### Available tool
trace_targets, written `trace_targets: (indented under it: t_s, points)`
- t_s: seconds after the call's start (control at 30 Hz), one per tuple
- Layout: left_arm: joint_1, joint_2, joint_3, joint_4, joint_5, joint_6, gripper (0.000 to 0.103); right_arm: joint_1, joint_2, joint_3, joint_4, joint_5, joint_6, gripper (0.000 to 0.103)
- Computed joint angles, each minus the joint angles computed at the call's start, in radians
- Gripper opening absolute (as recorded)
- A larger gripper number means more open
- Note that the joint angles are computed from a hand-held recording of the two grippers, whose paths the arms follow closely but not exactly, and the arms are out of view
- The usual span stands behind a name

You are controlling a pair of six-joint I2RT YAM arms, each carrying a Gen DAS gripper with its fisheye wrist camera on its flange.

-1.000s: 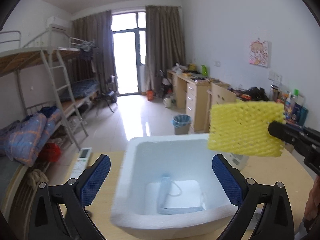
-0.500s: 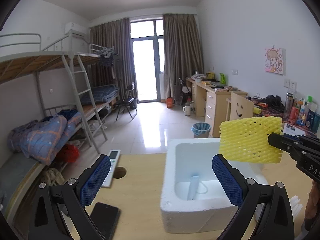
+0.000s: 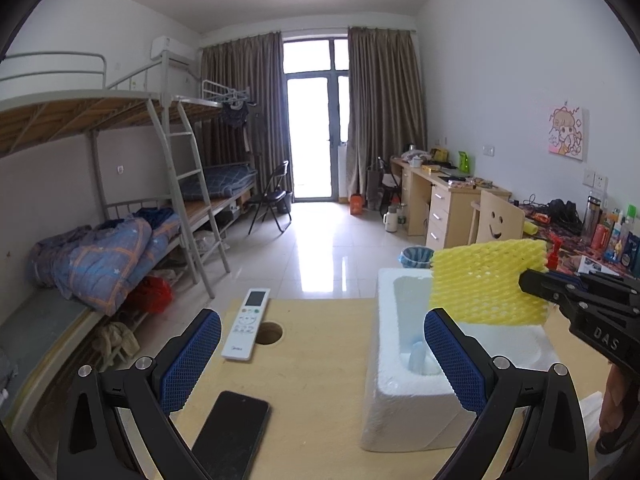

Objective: Organize soft objects
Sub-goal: 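Lower the yellow net into the foam box and open the right tool, then withdraw both tools up and away from the foam box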

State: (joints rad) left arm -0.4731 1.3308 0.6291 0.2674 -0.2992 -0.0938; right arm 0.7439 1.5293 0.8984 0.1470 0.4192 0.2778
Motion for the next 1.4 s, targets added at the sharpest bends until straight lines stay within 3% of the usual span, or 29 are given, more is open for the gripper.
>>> trace_targets:
  t_s: [0.27, 0.3, 0.33, 0.4, 0.5, 0.77, 1.27, 1.4]
  points:
    - [0.009, -0.035, -0.03, 0.014, 0.017, 0.0, 0.102, -0.035, 0.063, 0.055, -0.058, -0.021, 0.034, 0.013]
    - [0.012, -0.036, -0.032, 0.015, 0.022, 0.001, 0.102, -0.038, 0.071, 0.066, -0.069, -0.029, 0.039, 0.018]
    - [0.012, -0.036, -0.034, 0.018, 0.021, 0.0, 0.102, -0.042, 0.075, 0.069, -0.076, -0.038, 0.047, 0.025]
    - [0.009, -0.038, -0.045, 0.027, 0.021, -0.003, 0.102, -0.043, 0.08, 0.074, -0.089, -0.045, 0.056, 0.065]
    - [0.01, -0.032, -0.048, 0.027, 0.023, -0.008, 0.102, -0.045, 0.064, 0.049, -0.06, -0.054, 0.072, 0.093]
    - [0.013, -0.041, -0.054, 0.023, 0.028, -0.018, 0.102, -0.033, 0.044, 0.025, -0.05, -0.039, 0.07, 0.103]
    - [-0.052, -0.116, -0.085, -0.029, -0.02, -0.032, 0.102, 0.01, -0.085, -0.069, -0.053, -0.003, 0.085, 0.103]
    - [-0.08, -0.162, -0.103, -0.047, -0.032, -0.047, 0.102, 0.042, -0.14, -0.11, -0.056, 0.049, 0.081, 0.103]
